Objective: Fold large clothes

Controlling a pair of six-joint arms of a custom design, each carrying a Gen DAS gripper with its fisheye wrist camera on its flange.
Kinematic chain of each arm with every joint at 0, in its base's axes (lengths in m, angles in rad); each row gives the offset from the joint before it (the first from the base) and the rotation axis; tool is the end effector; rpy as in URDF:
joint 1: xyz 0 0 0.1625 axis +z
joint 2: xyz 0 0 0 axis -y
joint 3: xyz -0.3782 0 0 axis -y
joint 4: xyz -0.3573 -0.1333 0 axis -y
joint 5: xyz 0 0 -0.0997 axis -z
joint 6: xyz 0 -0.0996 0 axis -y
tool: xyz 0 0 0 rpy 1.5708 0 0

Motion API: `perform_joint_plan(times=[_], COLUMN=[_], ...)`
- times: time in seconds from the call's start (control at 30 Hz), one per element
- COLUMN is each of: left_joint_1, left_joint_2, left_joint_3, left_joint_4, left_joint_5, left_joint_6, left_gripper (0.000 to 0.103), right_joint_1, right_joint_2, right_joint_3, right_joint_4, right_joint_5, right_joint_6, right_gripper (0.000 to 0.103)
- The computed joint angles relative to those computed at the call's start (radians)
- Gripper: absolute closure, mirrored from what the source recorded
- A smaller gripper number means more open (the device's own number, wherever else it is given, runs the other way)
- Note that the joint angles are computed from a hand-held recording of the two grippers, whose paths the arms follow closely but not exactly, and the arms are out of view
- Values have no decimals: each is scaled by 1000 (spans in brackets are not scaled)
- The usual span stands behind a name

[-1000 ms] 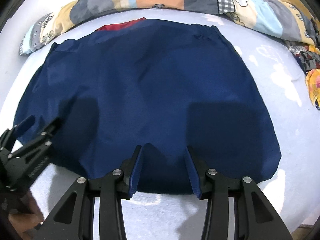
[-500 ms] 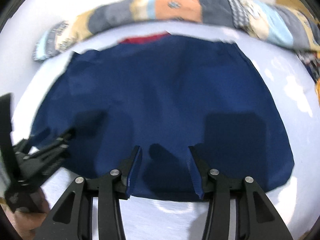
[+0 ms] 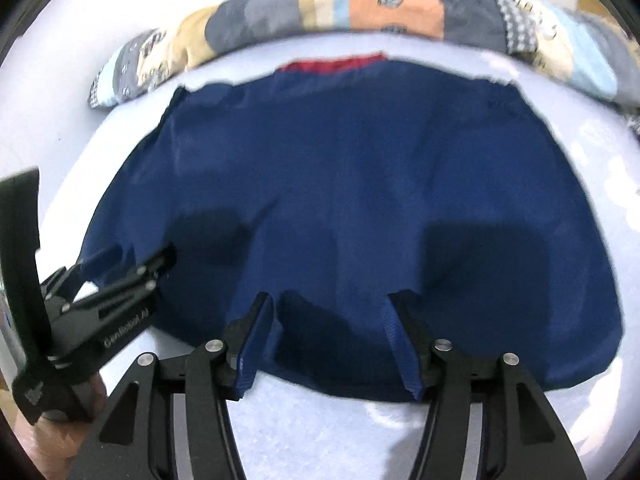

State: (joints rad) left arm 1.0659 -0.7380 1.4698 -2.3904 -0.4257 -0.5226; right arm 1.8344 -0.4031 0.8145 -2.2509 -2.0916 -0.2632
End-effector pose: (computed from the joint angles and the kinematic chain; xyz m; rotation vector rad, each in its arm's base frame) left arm -0.1177 -0.6760 0.1460 -0.0771 2.0726 -0.7361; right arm 0.2878 -0.7452 0.1111 0.5866 -2.5350 0.3516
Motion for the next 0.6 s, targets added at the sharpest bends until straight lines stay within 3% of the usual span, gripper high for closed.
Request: perform_joint_plan(times=[0.07, 0.23, 0.43, 0.6], left_joint_1=[-1, 1, 28, 50], left_joint_2=[2, -11, -58, -80], left_joint_3=[0, 6, 20, 18], left_joint_4=[-6, -3, 38, 106], left_joint_5=[5, 3, 25, 42], left_joint_6=[15, 7, -68, -120], left_gripper=[31, 31, 31, 31], right_joint_1=[1, -16, -15, -45], right_joint_2=[11, 50, 35, 44], right_joint_3=[-12, -99, -94, -145], right_joint_4=[-9, 123, 43, 151], right_joint_5=[-26, -41, -47, -63], right_joint_6=[2, 91, 70, 186], right_gripper=[45, 45, 45, 45])
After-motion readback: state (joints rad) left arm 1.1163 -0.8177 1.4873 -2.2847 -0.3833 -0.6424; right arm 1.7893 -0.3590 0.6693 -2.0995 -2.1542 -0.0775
